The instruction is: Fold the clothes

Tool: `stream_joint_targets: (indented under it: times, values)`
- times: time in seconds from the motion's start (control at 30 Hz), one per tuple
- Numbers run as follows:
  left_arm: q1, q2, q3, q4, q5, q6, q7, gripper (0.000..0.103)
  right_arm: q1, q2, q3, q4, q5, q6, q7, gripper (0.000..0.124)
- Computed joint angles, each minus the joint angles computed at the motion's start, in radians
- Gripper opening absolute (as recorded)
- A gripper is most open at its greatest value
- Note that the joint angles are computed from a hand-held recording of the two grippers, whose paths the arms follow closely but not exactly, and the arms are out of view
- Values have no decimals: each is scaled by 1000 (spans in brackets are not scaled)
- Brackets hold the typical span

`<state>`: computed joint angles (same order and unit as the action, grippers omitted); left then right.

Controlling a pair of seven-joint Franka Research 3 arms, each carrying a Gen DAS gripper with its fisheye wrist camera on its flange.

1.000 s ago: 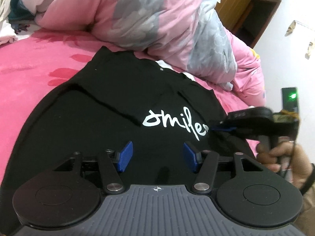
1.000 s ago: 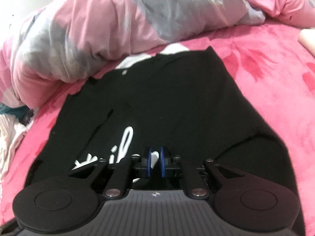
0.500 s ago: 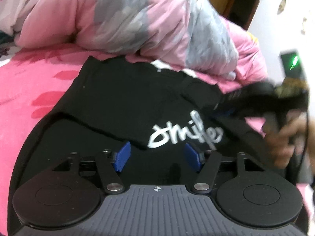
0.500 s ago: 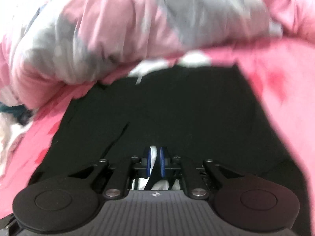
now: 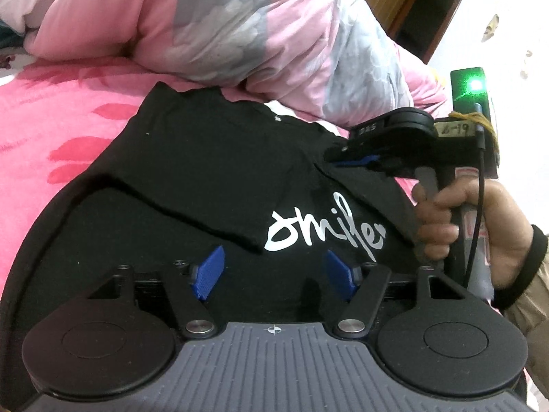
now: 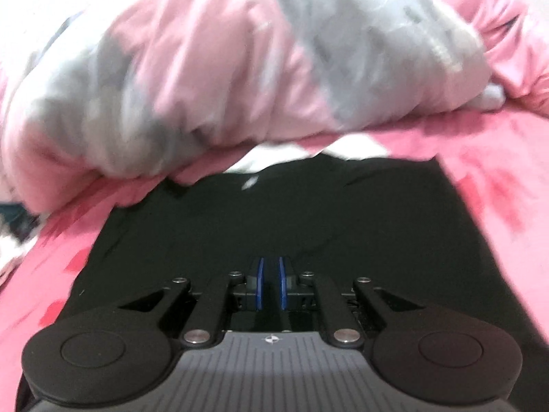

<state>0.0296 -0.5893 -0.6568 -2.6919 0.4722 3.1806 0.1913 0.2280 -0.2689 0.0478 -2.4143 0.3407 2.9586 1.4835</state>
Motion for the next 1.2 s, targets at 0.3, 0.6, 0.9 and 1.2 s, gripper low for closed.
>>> stream_joint_targets:
  times: [0.3, 0.6, 0.9, 1.2]
  values:
    - [-4, 4, 12, -11, -18, 27, -9, 67, 135, 58, -95, 42, 271, 9, -196, 9]
    - [-13, -8, 14, -23, -42, 31, -5, 68, 154, 137, -96, 155, 540, -125, -402, 9]
    - [-21, -75, 18, -53, -76, 10, -37, 68, 101, 144, -62, 192, 738, -148, -456, 7]
    - [15, -145, 47, -92, -66, -72, -107, 71, 78, 326, 16, 411, 588, -374, -430, 8]
